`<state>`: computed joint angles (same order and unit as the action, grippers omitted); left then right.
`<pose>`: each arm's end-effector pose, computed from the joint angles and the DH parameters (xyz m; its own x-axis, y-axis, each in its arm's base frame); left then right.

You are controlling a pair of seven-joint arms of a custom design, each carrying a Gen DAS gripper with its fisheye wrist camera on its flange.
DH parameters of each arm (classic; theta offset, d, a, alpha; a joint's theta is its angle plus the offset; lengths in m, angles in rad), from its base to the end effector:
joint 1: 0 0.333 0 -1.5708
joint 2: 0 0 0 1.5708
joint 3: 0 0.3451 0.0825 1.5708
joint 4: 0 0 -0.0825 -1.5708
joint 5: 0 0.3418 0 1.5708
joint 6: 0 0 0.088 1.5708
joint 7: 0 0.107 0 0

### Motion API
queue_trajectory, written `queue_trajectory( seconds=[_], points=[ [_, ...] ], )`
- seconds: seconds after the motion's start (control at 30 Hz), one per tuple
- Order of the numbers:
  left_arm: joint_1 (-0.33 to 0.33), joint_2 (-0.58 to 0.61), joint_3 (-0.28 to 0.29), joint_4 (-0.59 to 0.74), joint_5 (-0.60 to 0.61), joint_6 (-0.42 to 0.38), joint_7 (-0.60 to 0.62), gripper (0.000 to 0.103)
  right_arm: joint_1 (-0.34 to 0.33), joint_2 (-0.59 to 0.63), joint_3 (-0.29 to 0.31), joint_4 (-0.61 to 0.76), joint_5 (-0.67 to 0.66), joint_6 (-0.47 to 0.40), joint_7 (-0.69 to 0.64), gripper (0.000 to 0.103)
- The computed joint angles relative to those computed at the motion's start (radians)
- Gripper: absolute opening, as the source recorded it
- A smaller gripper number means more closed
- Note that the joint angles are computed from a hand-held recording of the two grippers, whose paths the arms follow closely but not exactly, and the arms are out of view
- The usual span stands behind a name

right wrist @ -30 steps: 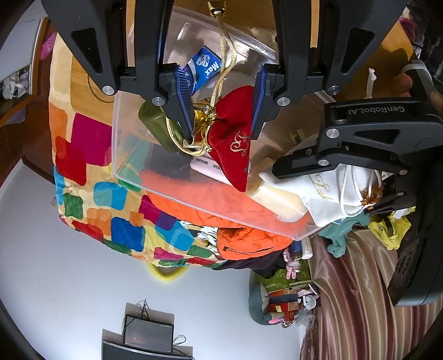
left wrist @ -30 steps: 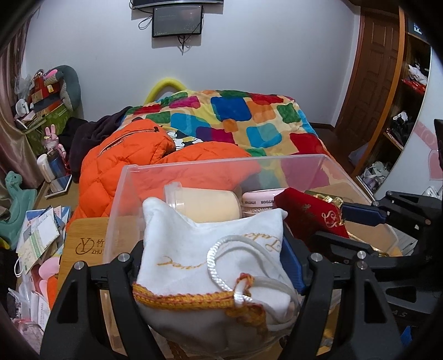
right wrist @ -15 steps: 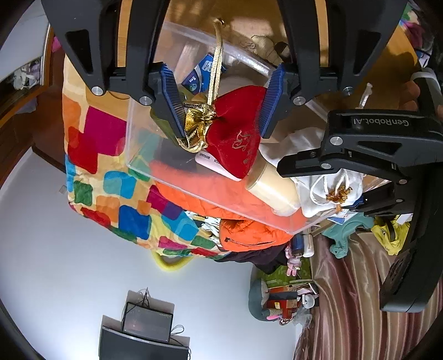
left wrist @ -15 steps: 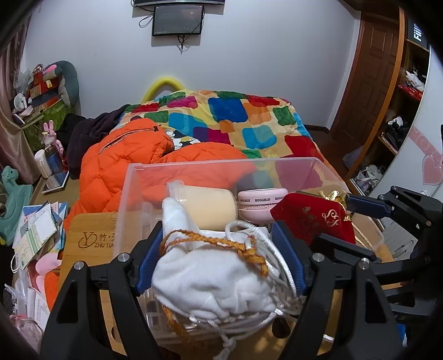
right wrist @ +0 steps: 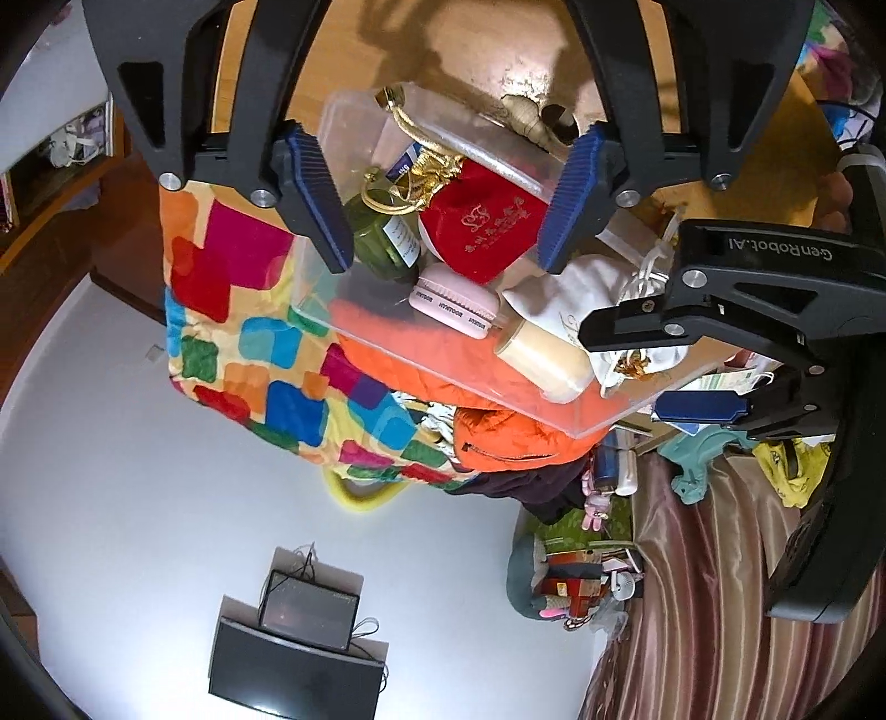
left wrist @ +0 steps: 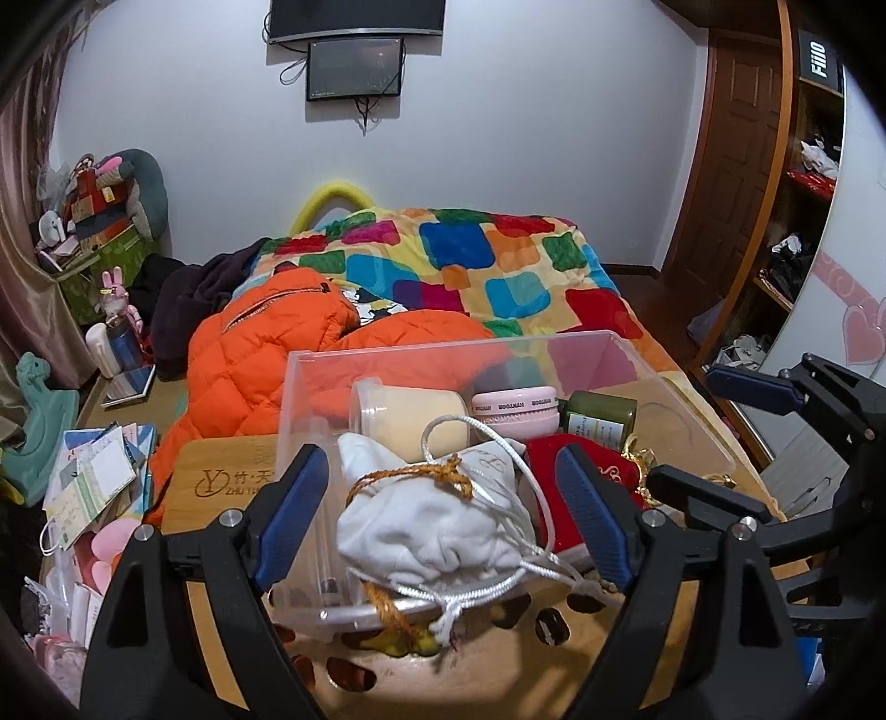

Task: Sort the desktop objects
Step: 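Open the right tool to drop the red pouch while the left tool releases the white pouch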

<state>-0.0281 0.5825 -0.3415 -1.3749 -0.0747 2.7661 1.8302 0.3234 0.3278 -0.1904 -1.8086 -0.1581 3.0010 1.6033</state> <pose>0.7151 -0.1922 0.5290 -0.4466 -0.8927 0.0608 -0.6058 0.2516 -0.7547 0.6491 0.1164 0.5190 0.2023 -0.9646 0.1691 -0.6099 -0.2592 -0.7489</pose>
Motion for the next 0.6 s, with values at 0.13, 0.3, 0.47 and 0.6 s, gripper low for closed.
queue_trajectory(
  seconds=[0.13,0.3,0.47,0.6],
  points=[
    [0.015,-0.025,-0.010,-0.039,-0.013,0.023,0.002,0.094,0.043,-0.021,-0.049,-0.026,-0.049,0.012,0.054,0.069],
    [0.039,-0.071,-0.021,-0.115,-0.023,0.081,0.015,0.095,0.092,-0.051,-0.106,-0.062,-0.144,0.030,0.147,0.071],
    [0.062,-0.107,-0.028,-0.181,-0.033,0.114,0.013,0.095,0.107,-0.080,-0.123,-0.096,-0.232,0.044,0.240,0.076],
    [0.079,-0.131,-0.034,-0.232,-0.042,0.133,0.015,0.095,0.104,-0.104,-0.118,-0.123,-0.296,0.048,0.314,0.076]
  ],
)
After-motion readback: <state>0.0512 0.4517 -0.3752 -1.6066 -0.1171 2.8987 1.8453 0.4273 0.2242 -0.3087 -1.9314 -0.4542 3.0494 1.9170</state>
